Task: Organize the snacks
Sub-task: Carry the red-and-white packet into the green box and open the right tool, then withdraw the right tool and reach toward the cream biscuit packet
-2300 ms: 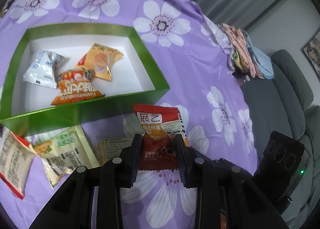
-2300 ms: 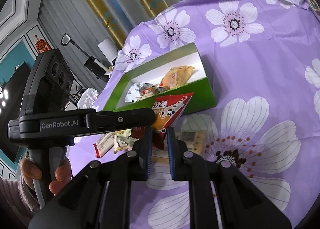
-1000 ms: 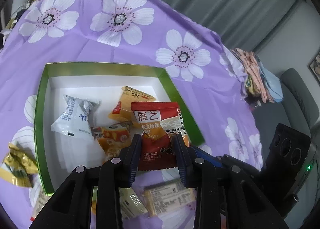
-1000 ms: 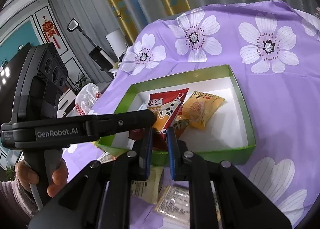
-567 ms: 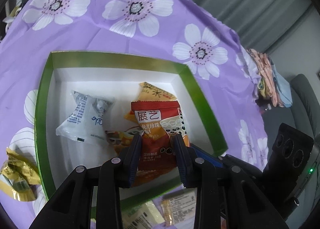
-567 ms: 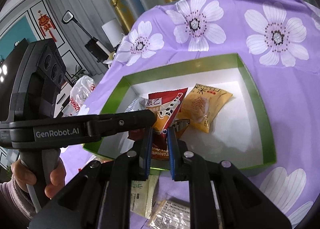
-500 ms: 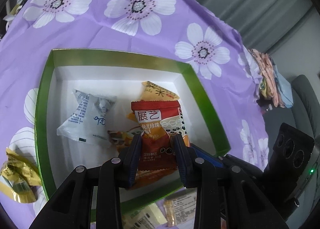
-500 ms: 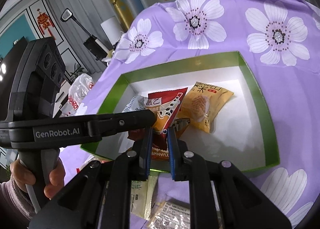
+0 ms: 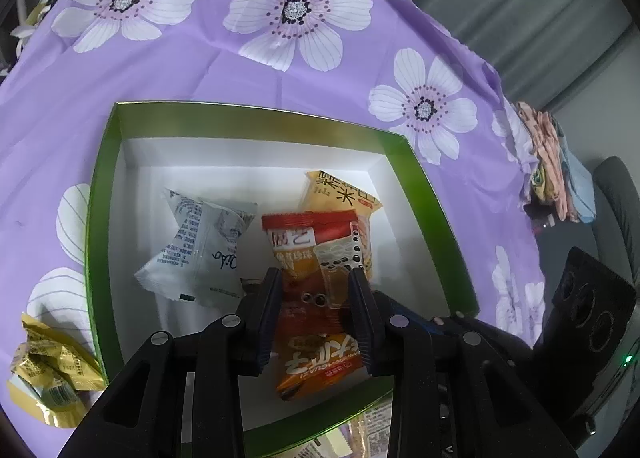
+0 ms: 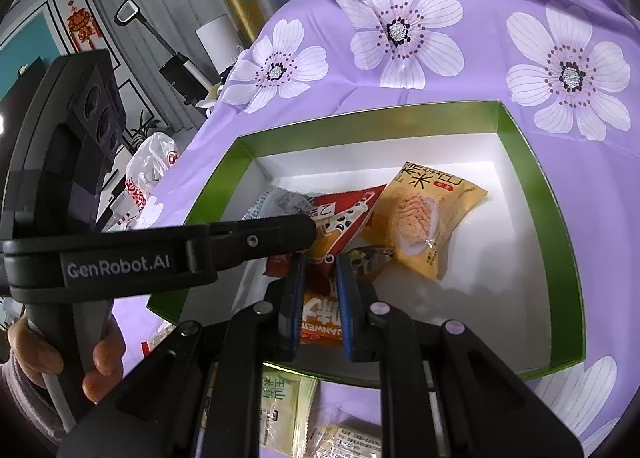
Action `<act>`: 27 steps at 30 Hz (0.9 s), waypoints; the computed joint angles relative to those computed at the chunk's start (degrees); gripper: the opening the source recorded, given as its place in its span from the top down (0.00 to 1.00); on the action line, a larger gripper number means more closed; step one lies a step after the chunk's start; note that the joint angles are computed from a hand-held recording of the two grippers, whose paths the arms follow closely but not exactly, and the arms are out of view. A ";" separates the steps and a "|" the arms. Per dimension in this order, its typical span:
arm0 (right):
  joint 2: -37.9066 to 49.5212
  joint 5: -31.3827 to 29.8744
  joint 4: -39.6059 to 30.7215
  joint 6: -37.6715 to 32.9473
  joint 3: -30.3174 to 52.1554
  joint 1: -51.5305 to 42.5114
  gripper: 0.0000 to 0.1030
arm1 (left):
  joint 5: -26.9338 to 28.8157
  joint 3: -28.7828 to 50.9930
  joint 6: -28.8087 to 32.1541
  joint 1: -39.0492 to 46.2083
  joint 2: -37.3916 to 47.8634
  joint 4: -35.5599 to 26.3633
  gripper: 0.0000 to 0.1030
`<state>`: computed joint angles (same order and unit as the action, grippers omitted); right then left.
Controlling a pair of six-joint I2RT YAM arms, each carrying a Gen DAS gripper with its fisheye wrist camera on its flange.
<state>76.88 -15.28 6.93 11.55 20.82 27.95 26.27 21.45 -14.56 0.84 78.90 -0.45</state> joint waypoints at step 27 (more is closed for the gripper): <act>-36.96 16.36 -24.83 4.81 -6.25 3.04 0.12 | 2.85 -3.38 1.88 5.37 -22.91 -19.12 0.10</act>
